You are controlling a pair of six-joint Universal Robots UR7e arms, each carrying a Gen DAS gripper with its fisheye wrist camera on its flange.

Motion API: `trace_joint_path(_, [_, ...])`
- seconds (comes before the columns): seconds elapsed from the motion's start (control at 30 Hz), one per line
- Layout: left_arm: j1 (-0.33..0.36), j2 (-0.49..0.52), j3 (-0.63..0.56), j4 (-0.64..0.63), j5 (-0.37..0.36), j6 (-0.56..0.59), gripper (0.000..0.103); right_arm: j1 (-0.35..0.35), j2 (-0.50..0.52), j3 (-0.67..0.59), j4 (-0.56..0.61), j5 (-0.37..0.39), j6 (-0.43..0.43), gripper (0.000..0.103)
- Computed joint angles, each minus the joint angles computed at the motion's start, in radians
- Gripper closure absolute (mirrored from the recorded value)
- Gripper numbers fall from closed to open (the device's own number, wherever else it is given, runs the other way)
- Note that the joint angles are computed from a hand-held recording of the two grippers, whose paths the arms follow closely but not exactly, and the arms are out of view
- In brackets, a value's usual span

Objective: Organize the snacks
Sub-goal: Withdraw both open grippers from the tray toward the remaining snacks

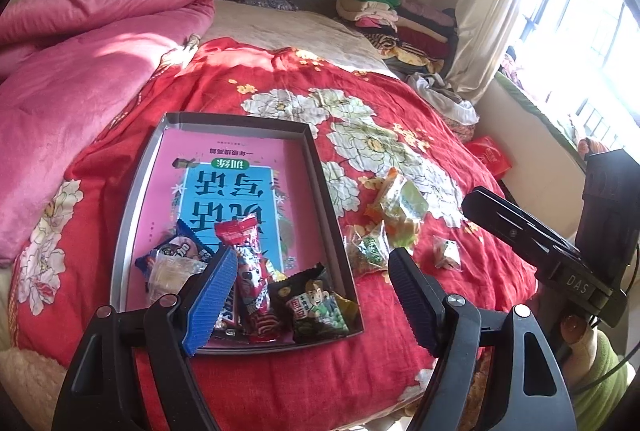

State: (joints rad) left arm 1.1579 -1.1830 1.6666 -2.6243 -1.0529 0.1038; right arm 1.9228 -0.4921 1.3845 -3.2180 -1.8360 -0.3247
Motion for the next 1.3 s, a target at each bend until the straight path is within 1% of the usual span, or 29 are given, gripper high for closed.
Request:
trace_joint_path(0.13, [-0.014, 0.007, -0.003, 0.011, -0.002, -0.004, 0.024, -0.001, -0.020, 0.021, -0.048, -0.024, -0.026, 0.026])
trace_joint_path(0.43, [-0.044, 0.037, -0.024, 0.024, -0.005, 0.011, 0.024, -0.016, -0.062, 0.061, -0.121, -0.036, -0.049, 0.024])
trace_joint_path(0.73, [-0.067, 0.074, -0.046, 0.043, -0.002, 0.030, 0.024, -0.034, -0.102, 0.096, -0.161, -0.021, -0.030, 0.024])
trace_joint_path(1.07, [-0.071, 0.126, -0.079, 0.081, 0.007, 0.049, 0.024, -0.057, -0.129, 0.115, -0.175, -0.024, 0.002, 0.023])
trace_joint_path(1.3, [-0.056, 0.174, -0.119, 0.141, 0.000, 0.031, 0.024, -0.075, -0.128, 0.104, -0.135, -0.034, 0.030, 0.023])
